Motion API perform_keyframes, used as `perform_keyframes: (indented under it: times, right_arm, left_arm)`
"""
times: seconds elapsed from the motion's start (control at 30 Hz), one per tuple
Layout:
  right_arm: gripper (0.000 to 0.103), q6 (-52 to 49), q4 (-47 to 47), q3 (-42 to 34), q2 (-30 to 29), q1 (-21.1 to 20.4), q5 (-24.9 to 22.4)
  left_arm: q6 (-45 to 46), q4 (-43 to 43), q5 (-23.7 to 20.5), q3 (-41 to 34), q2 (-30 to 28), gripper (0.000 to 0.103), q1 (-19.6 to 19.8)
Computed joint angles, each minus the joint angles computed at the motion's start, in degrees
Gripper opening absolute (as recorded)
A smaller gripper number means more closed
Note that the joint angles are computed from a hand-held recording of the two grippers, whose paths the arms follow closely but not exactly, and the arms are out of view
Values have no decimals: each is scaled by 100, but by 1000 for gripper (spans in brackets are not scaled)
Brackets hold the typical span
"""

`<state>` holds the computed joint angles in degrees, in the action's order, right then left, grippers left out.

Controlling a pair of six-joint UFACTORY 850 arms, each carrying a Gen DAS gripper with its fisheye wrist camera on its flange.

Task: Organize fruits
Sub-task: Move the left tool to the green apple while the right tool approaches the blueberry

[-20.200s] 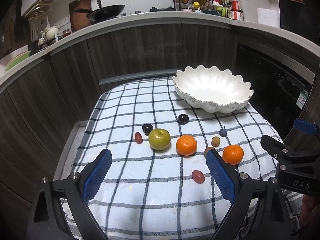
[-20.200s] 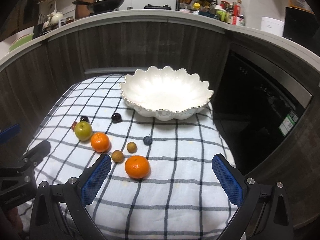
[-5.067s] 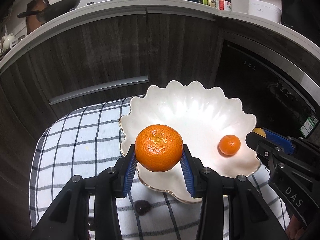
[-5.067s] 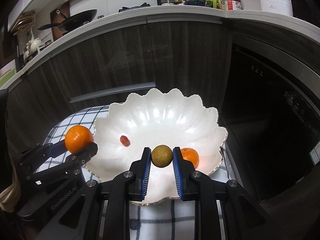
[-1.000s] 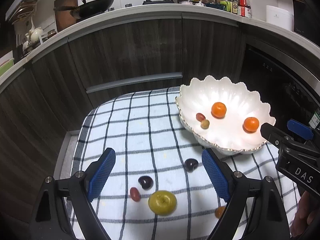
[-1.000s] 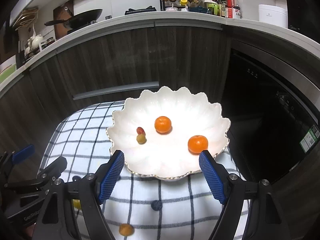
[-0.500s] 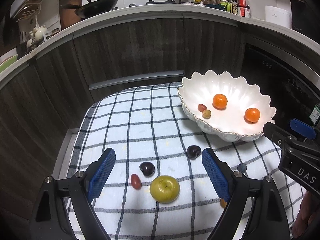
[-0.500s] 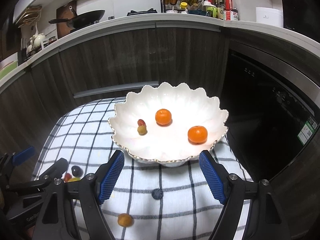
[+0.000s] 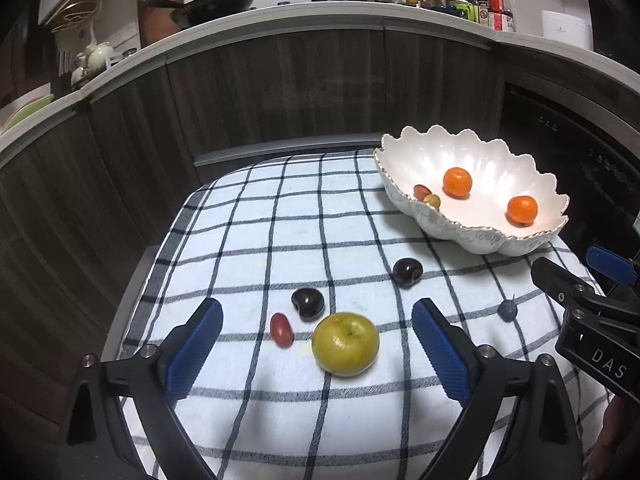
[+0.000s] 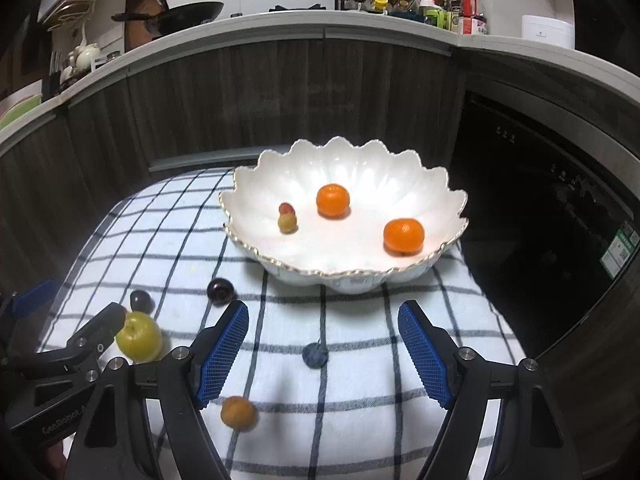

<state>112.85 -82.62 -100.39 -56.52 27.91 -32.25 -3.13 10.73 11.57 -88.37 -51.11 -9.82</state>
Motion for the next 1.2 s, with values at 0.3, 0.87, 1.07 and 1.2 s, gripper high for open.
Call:
perform_keyframes:
  times: [0.3, 0.87, 1.07, 1.2]
  right_arm:
    - [78, -221, 149, -72, -164, -24, 118]
    - [78, -334, 247, -203, -358, -96, 271]
    - [77, -518, 423, -322, -456, -125, 351]
    - [69, -685, 567, -394, -516, -138, 425]
  left_arm:
    - [227, -334, 93, 0, -150, 99, -3]
    - [-885, 892, -24, -290, -441, 87, -9]
    - [-1744, 1722, -103, -409, -530, 86, 16]
    - [-2132, 2151, -145, -485, -588, 82, 16]
